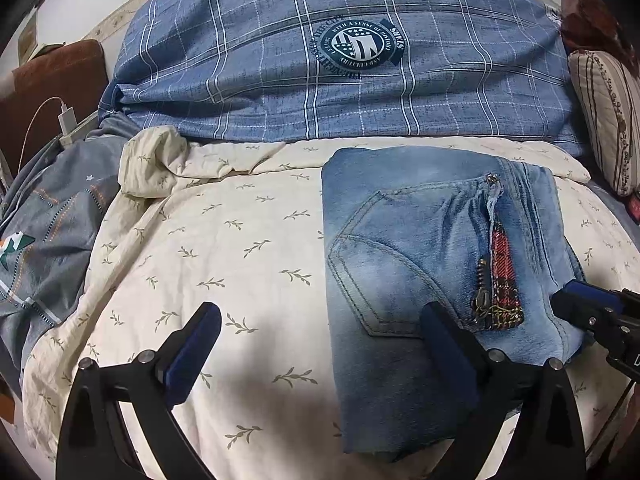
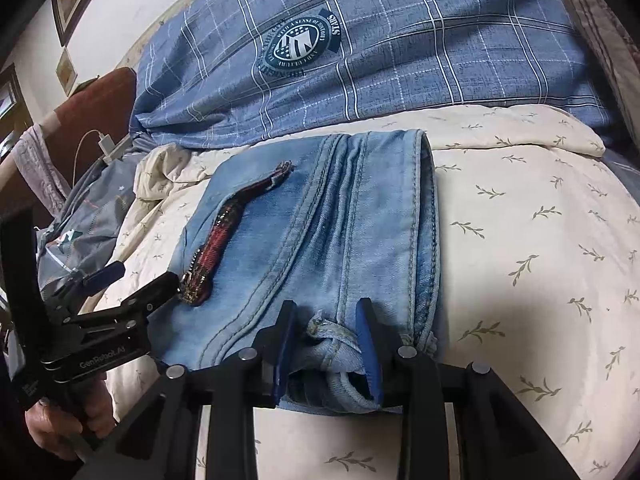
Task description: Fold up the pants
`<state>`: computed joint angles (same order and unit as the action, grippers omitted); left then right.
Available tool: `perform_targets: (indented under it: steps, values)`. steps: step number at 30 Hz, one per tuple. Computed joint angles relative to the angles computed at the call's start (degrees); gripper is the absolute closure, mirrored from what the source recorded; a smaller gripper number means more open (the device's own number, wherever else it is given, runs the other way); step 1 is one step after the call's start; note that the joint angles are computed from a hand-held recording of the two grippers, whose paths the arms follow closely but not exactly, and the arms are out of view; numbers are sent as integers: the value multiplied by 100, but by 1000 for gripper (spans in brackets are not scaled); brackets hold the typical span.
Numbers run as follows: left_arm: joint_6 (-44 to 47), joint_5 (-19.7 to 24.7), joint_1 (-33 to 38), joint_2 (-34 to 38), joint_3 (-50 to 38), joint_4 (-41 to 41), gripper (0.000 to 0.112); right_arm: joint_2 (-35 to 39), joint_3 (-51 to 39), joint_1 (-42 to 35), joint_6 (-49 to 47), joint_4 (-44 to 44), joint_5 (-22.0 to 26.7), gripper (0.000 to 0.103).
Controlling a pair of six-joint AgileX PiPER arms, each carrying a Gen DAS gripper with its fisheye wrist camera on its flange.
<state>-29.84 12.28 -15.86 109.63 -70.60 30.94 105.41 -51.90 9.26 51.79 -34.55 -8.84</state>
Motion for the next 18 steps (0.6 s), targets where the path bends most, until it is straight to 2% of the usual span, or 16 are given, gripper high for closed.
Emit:
perform_targets:
  steps: [6,12,18]
  values:
    - [222,206,-26,8,-109,-259,12,-2,33,-18,-101,94,-73,69]
    - [991,379,52,8,-229,-1158,12,-16,79,-4,-399,406,-111,69]
    - [476,431,-17,-8,-231,-497,13,-1,46,17,-503,523,-74,68]
